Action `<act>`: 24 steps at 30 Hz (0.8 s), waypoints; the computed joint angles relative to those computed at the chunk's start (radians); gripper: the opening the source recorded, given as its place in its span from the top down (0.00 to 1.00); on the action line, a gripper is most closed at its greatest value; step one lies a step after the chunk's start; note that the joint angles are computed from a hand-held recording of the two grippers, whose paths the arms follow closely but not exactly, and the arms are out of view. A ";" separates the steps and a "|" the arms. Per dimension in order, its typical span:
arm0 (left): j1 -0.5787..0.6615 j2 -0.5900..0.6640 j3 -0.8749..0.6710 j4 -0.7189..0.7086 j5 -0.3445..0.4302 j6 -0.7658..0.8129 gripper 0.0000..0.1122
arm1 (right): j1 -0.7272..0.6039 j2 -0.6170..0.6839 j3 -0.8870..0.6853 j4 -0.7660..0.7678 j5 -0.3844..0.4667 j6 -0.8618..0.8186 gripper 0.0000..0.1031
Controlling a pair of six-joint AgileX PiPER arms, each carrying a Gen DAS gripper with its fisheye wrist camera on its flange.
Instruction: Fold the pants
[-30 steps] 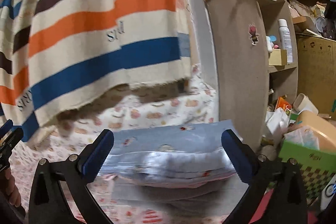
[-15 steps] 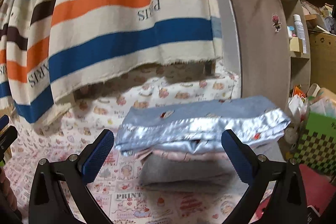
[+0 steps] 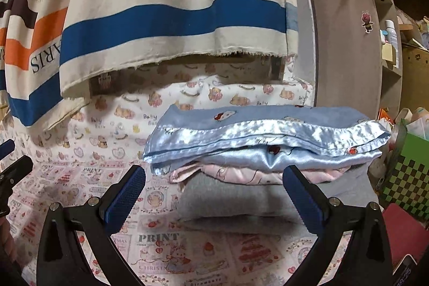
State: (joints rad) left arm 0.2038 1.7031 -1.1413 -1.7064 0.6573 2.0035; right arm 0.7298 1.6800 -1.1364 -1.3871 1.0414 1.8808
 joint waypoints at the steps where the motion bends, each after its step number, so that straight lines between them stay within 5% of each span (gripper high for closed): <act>1: 0.001 0.004 -0.006 0.007 -0.006 -0.016 0.08 | 0.003 0.003 -0.004 0.003 0.009 -0.004 0.01; 5: 0.003 0.030 -0.047 0.067 -0.030 -0.112 0.08 | 0.008 0.004 -0.002 0.000 0.016 -0.004 0.01; 24: 0.010 0.028 -0.036 0.063 0.006 -0.087 0.08 | 0.039 0.007 0.003 -0.028 0.072 0.022 0.01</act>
